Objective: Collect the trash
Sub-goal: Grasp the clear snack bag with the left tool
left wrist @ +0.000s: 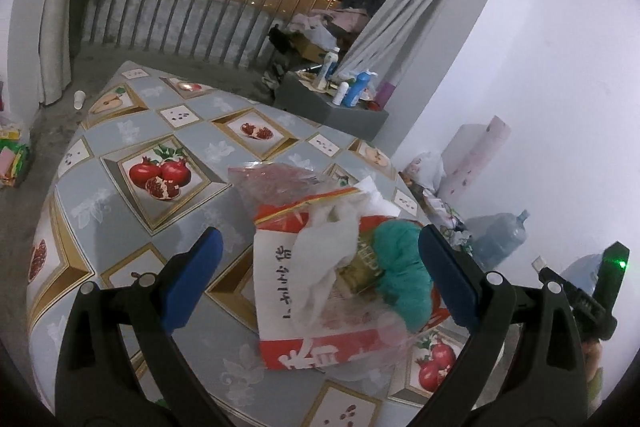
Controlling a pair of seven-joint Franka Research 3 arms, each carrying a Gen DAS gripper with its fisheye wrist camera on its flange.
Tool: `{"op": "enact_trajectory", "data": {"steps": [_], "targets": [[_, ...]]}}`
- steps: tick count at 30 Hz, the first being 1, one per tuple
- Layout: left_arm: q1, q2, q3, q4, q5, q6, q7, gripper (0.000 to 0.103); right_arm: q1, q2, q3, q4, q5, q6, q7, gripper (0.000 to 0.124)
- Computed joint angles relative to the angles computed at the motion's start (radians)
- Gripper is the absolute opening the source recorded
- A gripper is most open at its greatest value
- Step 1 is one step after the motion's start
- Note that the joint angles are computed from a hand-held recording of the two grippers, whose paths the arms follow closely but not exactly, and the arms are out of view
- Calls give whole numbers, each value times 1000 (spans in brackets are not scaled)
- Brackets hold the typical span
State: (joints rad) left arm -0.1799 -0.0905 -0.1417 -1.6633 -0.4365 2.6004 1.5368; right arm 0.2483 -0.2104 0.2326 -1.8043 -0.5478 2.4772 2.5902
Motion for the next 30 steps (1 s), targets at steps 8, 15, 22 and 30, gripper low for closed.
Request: {"op": "enact_trajectory", "data": {"steps": [8, 15, 22, 30], "targets": [[6, 48, 0, 28, -69, -1, 75, 94, 49, 95, -34, 55, 111, 61, -108, 93], [43, 156, -33, 164, -52, -69, 122, 77, 80, 137, -65, 88, 170, 79, -158, 88], [-1, 276, -52, 320, 426, -159, 123, 61, 95, 161, -87, 98, 228, 88, -192, 88], [-37, 455, -62, 576, 575, -370, 157, 29, 98, 164, -96, 97, 252, 97, -209, 87]]}}
